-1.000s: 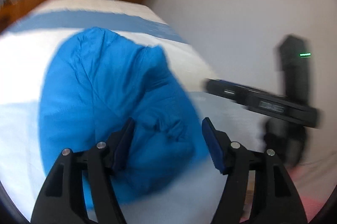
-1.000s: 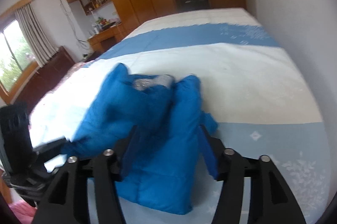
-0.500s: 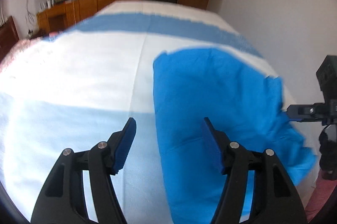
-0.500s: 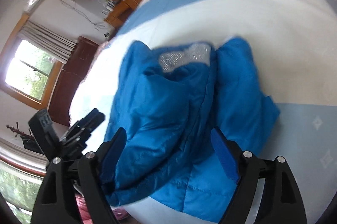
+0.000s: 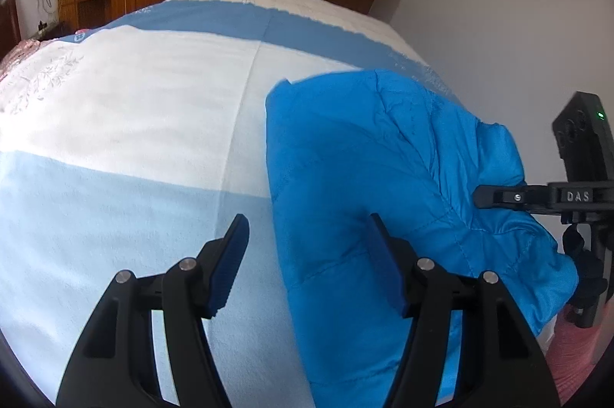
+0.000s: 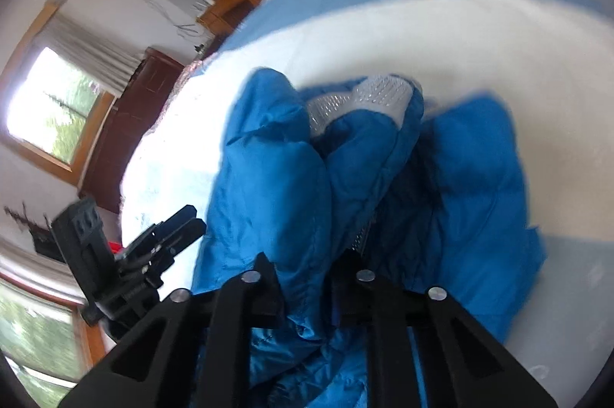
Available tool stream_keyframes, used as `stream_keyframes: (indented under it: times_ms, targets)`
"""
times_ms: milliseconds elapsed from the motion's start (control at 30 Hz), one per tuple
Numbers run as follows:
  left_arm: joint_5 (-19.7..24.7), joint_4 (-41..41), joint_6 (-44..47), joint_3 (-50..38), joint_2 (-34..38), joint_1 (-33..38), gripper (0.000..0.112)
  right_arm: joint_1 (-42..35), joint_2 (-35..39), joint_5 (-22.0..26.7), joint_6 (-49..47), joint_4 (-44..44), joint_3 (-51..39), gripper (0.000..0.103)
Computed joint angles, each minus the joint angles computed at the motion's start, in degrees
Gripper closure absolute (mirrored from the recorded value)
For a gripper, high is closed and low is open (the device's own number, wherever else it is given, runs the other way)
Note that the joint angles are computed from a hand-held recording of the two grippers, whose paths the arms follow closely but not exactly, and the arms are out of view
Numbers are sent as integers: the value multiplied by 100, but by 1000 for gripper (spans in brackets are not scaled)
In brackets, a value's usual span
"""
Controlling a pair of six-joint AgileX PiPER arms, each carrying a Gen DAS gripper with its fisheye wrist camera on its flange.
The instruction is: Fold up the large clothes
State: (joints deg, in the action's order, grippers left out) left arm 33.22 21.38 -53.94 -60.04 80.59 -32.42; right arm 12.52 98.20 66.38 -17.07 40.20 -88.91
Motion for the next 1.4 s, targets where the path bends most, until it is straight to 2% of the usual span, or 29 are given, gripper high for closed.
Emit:
stream_keyframes:
  times_ms: [167, 300, 367, 533, 700, 733, 833, 900, 1000, 1067, 1167, 1200, 1267, 1300, 1333, 1400]
  targets:
    - [-123, -194, 126, -131, -188, -164, 51, -482, -880, 65, -505, 349, 367, 90]
    - [81, 308, -227, -446, -10, -624, 51, -995, -1262, 164, -689, 472, 643, 90]
    - [64, 307, -180, -555, 143, -734, 51, -1380, -1414, 186, -923, 605, 984, 90]
    - [83, 70, 186, -844, 702, -874, 52, -1850, -1391, 113, -1341, 796, 1701, 90]
    - [-217, -279, 563, -801, 1064, -778, 51, -2071, -1115, -332, -2125, 1224, 2588, 86]
    - [-268, -236, 535, -770, 1112, -779, 51, -2159, -1053, -428, -2418, 1462, 2833, 84]
    - [-237, 638, -269, -669, 1307, -1049, 50, -2285, -851, -662, -3272, 2177, 3412, 82]
    - [-209, 797, -434, -675, 1377, -1089, 50, -2317, -732, -708, -3506, 2440, 3537, 82]
    - [-171, 921, -622, -670, 1394, -1120, 50, -2251, -775, -814, -3454, 2433, 3499, 80]
    - [-185, 827, -602, -661, 1339, -1096, 50, -2222, -1091, -975, -3282, 2184, 3558, 76]
    - [-38, 501, -465, -669, 1112, -1105, 52, -1969, -2106, -1558, -2536, 1409, 3780, 70]
    - [75, 653, -693, -627, 972, -1161, 52, -1708, -2589, -1987, -2034, 896, 3871, 70]
    - [472, 1206, -1253, -795, 961, -1361, 52, -1195, -3251, -2596, -1007, -75, 3967, 70]
    - [903, 1635, -1669, -906, 966, -1570, 52, -958, -3509, -2774, -550, -505, 3992, 71]
    - [1233, 1935, -1972, -998, 987, -1732, 52, -692, -3776, -2913, -89, -913, 3998, 71]
    - [1532, 2238, -2257, -1156, 1049, -1900, 52, -326, -4073, -2975, 235, -1163, 3965, 76]
